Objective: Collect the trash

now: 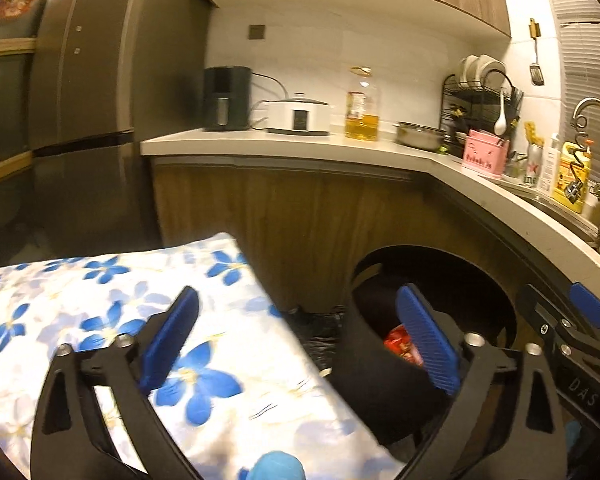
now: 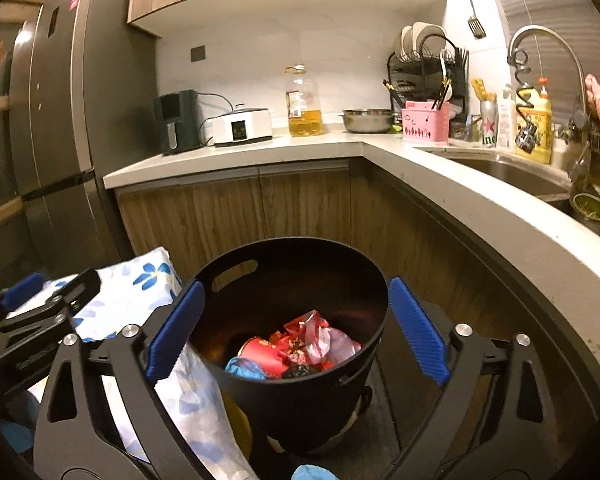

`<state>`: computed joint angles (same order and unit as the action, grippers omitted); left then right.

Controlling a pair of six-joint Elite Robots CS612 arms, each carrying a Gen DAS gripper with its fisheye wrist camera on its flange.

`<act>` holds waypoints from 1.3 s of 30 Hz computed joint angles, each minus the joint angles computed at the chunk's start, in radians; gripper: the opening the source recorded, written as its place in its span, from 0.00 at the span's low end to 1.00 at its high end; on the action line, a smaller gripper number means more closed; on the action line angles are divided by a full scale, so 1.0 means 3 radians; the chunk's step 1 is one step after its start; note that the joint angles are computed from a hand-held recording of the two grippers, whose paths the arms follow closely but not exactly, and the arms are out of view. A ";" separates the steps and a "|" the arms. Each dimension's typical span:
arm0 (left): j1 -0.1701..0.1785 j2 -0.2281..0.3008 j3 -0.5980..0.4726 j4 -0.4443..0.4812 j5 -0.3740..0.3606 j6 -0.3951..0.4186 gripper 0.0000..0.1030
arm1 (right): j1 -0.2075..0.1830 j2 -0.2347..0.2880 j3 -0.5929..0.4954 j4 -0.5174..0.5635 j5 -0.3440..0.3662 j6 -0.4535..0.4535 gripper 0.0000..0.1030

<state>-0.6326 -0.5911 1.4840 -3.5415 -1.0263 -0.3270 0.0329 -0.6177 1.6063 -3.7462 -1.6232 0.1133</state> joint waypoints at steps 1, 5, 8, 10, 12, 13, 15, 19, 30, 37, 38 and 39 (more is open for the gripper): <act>-0.0008 -0.0030 0.0063 -0.0020 0.0049 -0.0014 0.94 | 0.0013 -0.0010 0.0019 -0.0011 -0.0017 -0.0007 0.94; -0.0031 -0.0135 0.0286 -0.0038 0.0175 -0.0037 0.94 | 0.0068 -0.0078 0.0126 -0.0031 -0.0064 -0.0051 0.95; -0.0043 -0.0213 0.0456 -0.0082 0.0214 -0.0089 0.94 | 0.0096 -0.0129 0.0221 -0.0067 -0.0046 -0.0040 0.95; -0.0054 -0.0254 0.0554 -0.0145 0.0226 -0.0100 0.94 | 0.0127 -0.0159 0.0284 -0.0097 -0.0082 -0.0043 0.95; -0.0063 -0.0292 0.0638 -0.0214 0.0235 -0.0090 0.94 | 0.0165 -0.0190 0.0349 -0.0128 -0.0138 -0.0083 0.95; -0.0073 -0.0312 0.0691 -0.0257 0.0253 -0.0085 0.94 | 0.0186 -0.0202 0.0378 -0.0149 -0.0181 -0.0100 0.95; -0.0092 -0.0344 0.0782 -0.0338 0.0284 -0.0071 0.94 | 0.0228 -0.0230 0.0447 -0.0197 -0.0251 -0.0129 0.95; -0.0124 -0.0406 0.0968 -0.0479 0.0354 -0.0064 0.94 | 0.0286 -0.0286 0.0589 -0.0296 -0.0339 -0.0135 0.95; -0.0202 -0.0514 0.1333 -0.0749 0.0461 -0.0084 0.94 | 0.0408 -0.0421 0.0955 -0.0596 -0.0434 -0.0065 0.95; -0.0234 -0.0553 0.1468 -0.0876 0.0495 -0.0118 0.94 | 0.0456 -0.0467 0.1068 -0.0726 -0.0477 -0.0069 0.95; -0.0238 -0.0557 0.1483 -0.0889 0.0500 -0.0119 0.94 | 0.0464 -0.0472 0.1080 -0.0741 -0.0479 -0.0074 0.95; -0.0243 -0.0561 0.1496 -0.0902 0.0503 -0.0118 0.94 | 0.0470 -0.0477 0.1090 -0.0750 -0.0480 -0.0079 0.95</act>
<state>-0.7056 -0.7595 1.9329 -3.8121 -0.8755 -0.3623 0.1739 -0.7607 1.9332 -3.9712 -1.7673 0.0897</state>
